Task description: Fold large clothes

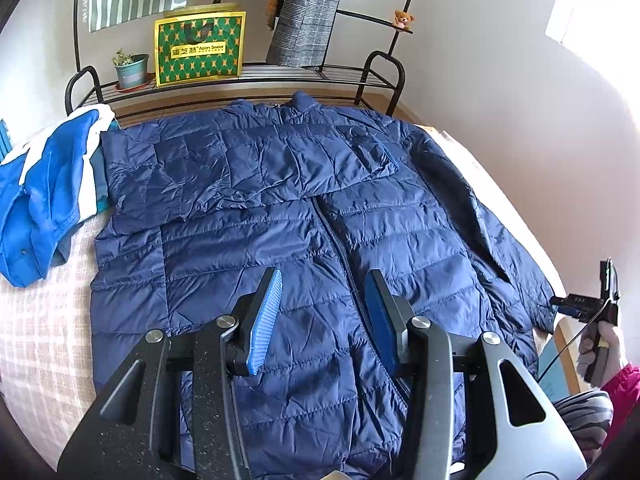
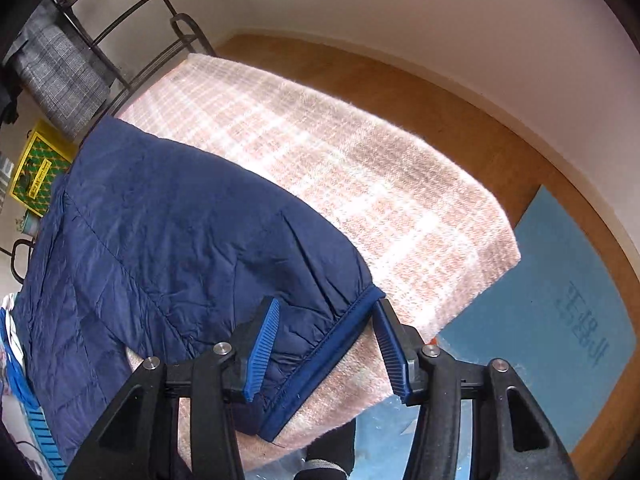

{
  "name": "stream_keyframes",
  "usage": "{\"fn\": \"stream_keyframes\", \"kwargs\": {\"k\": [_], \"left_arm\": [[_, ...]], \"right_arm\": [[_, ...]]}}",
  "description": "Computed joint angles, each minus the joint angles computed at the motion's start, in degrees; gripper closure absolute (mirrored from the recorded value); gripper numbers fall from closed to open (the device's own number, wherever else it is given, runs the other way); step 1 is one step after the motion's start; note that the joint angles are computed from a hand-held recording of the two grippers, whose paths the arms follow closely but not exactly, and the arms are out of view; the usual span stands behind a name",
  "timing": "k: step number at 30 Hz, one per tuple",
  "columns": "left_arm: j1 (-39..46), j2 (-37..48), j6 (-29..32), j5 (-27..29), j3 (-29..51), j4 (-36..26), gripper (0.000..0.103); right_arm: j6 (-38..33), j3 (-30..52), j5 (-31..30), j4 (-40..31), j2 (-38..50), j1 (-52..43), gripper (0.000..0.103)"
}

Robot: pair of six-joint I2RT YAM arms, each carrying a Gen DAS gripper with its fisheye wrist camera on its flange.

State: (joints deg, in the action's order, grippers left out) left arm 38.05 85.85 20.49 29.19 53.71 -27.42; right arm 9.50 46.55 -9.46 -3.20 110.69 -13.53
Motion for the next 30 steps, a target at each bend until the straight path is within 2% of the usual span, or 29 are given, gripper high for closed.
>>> {"fn": "stream_keyframes", "kwargs": {"k": [2, 3, 4, 7, 8, 9, 15, 21, 25, 30], "left_arm": [[0.33, 0.07, 0.21, 0.25, 0.25, -0.25, 0.059], [0.5, 0.12, 0.35, 0.31, 0.35, -0.32, 0.059], [0.74, 0.23, 0.44, 0.44, 0.59, -0.52, 0.059], [1.5, 0.56, 0.67, 0.8, 1.22, -1.02, 0.059], [1.7, 0.65, 0.67, 0.85, 1.36, -1.05, 0.059], [1.89, 0.72, 0.63, 0.9, 1.46, -1.06, 0.059], [3.53, 2.11, 0.19, 1.64, 2.9, -1.38, 0.059], [4.77, 4.96, -0.07, 0.73, 4.24, -1.31, 0.059], [6.2, 6.32, -1.38, 1.86, 5.73, -1.62, 0.059], [8.12, 7.37, -2.72, 2.09, 7.02, -1.54, 0.059]], "right_arm": [[-0.37, 0.6, 1.55, 0.83, 1.38, 0.83, 0.052], [-0.66, 0.68, 2.51, 1.05, 1.59, 1.4, 0.055], [-0.8, 0.93, 2.79, 1.23, 2.01, 1.78, 0.065], [-1.18, 1.79, 2.09, 1.37, 2.77, 2.57, 0.081], [-1.3, 2.36, 1.43, 1.01, 2.81, 2.93, 0.093], [-1.09, 2.13, 1.4, 0.94, 2.09, 3.38, 0.095], [1.33, -1.67, -1.27, 0.69, -11.7, 8.82, 0.097], [1.63, 3.79, 1.41, -3.94, -19.43, 22.17, 0.097], [4.83, 8.69, 0.63, -4.6, -18.91, 31.18, 0.097], [9.35, 17.43, -0.72, -2.34, -9.76, 42.65, 0.097]]}}
